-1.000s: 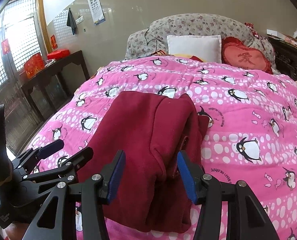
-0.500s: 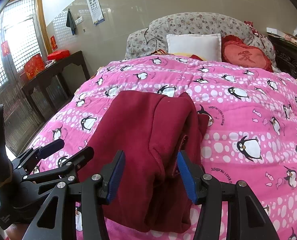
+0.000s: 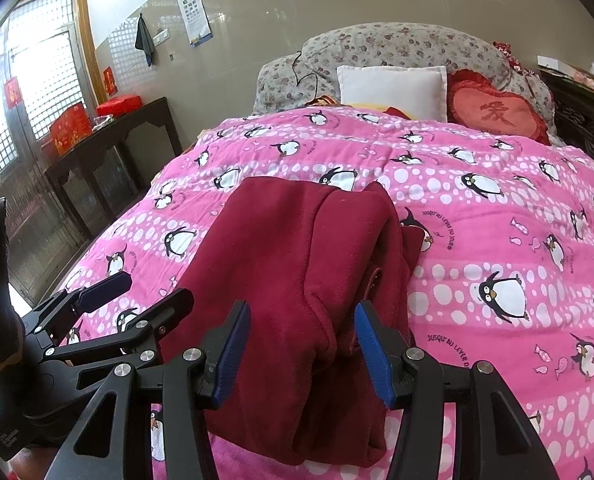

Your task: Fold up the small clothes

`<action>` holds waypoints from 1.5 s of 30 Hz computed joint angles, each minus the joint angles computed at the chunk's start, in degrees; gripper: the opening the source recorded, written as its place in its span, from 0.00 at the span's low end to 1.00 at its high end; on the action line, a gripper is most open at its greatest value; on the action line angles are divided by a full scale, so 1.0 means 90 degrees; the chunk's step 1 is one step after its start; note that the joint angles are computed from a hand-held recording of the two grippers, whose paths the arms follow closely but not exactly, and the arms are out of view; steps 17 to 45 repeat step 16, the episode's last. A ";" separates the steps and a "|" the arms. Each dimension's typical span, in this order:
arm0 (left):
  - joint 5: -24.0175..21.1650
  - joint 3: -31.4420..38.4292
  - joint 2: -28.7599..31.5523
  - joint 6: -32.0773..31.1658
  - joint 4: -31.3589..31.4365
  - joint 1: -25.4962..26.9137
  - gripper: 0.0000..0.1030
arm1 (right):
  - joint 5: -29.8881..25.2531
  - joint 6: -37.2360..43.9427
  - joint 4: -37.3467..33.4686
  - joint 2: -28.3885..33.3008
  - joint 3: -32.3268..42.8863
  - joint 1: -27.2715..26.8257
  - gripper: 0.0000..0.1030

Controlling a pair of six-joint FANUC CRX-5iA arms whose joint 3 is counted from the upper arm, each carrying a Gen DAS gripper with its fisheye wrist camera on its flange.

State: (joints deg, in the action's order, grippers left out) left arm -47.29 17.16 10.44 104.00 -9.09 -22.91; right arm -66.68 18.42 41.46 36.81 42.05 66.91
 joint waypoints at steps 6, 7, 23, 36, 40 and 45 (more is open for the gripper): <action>0.0143 -0.0037 0.0006 -0.0172 0.0086 0.0030 0.76 | 0.0021 0.0021 -0.0055 0.0006 -0.0008 0.0000 0.51; 0.0193 -0.0073 -0.0003 -0.0219 0.0129 0.0048 0.76 | 0.0043 0.0008 -0.0067 -0.0007 -0.0035 -0.0003 0.51; 0.0223 -0.0108 -0.0006 -0.0260 0.0184 0.0084 0.76 | 0.0133 -0.0111 -0.0002 -0.0121 -0.0236 -0.0017 0.51; 0.0223 -0.0108 -0.0006 -0.0260 0.0184 0.0084 0.76 | 0.0133 -0.0111 -0.0002 -0.0121 -0.0236 -0.0017 0.51; 0.0223 -0.0108 -0.0006 -0.0260 0.0184 0.0084 0.76 | 0.0133 -0.0111 -0.0002 -0.0121 -0.0236 -0.0017 0.51; 0.0223 -0.0108 -0.0006 -0.0260 0.0184 0.0084 0.76 | 0.0133 -0.0111 -0.0002 -0.0121 -0.0236 -0.0017 0.51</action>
